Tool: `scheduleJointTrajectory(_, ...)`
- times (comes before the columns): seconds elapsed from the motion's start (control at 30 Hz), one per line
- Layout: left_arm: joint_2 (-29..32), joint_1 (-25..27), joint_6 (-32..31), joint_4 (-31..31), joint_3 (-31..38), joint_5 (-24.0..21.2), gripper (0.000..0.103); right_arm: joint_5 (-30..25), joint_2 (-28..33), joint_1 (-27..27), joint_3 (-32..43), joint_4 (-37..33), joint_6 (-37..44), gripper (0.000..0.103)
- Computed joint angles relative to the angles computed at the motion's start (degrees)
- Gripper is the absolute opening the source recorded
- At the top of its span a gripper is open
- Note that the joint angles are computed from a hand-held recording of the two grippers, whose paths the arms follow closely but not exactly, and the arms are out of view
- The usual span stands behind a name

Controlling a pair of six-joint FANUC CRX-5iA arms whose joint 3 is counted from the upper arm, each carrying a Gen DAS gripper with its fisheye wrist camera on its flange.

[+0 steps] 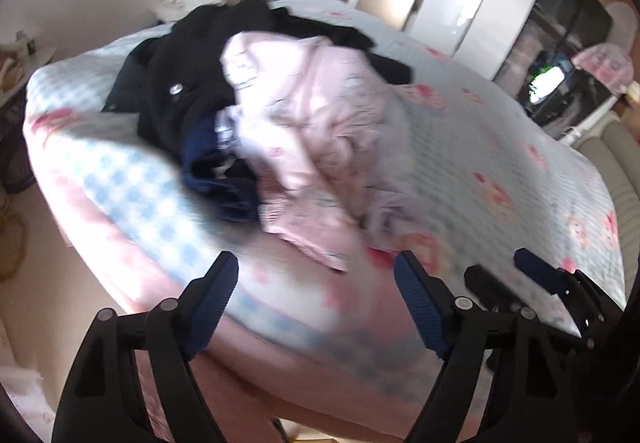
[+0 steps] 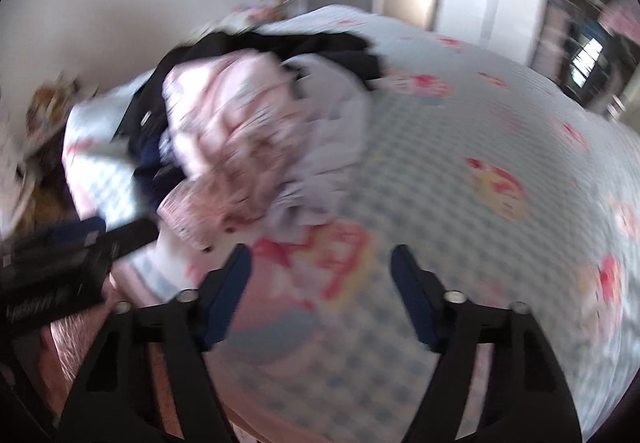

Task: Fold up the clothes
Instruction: 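Reach both tools into the clothes pile toward the pink pajama pants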

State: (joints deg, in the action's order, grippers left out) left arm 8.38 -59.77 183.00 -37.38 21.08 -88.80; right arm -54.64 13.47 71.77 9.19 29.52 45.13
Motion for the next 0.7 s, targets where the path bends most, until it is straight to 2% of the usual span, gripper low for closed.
scheduleJointTrajectory(0.03, -1.3, 1.0, 0.6, 1.1, -2.2, 2.0, 0.075, -0.3, 1.5, 0.3, 1.7, -1.5, 2.5, 0.058)
scheduleJointTrajectory(0.13, -3.6, 2.6, 2.4, 2.3, -6.4, 5.4, 0.07, -0.1, 4.9, 0.4, 6.4, -7.9, 9.3, 0.053)
scheduleJointTrajectory(0.27, -5.6, 3.2, 4.4, 2.2, -10.2, 7.6, 0.07, 0.8, 8.8, 0.6, 10.0, -10.1, 13.7, 0.053)
scheduleJointTrajectory(0.33, -6.4, 3.6, 5.2, 2.4, -11.5, 8.3, 0.07, 1.2, 10.4, 1.0, 11.4, -10.0, 15.6, 0.058)
scheduleJointTrajectory(0.4, -7.4, 3.7, 6.4, 2.4, -13.0, 9.4, 0.07, -0.2, 12.8, 0.8, 14.2, -10.6, 16.2, 0.061)
scheduleJointTrajectory(0.47, -7.9, 3.9, 6.5, 2.5, -13.7, 10.6, 0.07, -1.7, 15.5, 0.5, 17.1, -10.5, 16.0, 0.059)
scheduleJointTrajectory(0.5, -7.8, 4.0, 6.1, 2.8, -13.9, 11.1, 0.07, -2.6, 16.6, 0.2, 18.4, -10.8, 16.1, 0.039)
scheduleJointTrajectory(0.53, -7.8, 4.4, 5.3, 3.3, -14.1, 11.8, 0.07, -3.5, 17.3, -0.3, 19.6, -11.8, 16.3, 0.014)
scheduleJointTrajectory(0.63, -8.2, 5.3, 4.2, 4.0, -15.4, 15.2, 0.07, -1.8, 15.9, -1.3, 17.4, -12.0, 12.7, 0.012)
scheduleJointTrajectory(0.7, -7.6, 5.5, 3.1, 3.8, -14.9, 15.8, 0.07, -0.5, 14.0, -1.5, 14.6, -10.3, 10.7, 0.009)
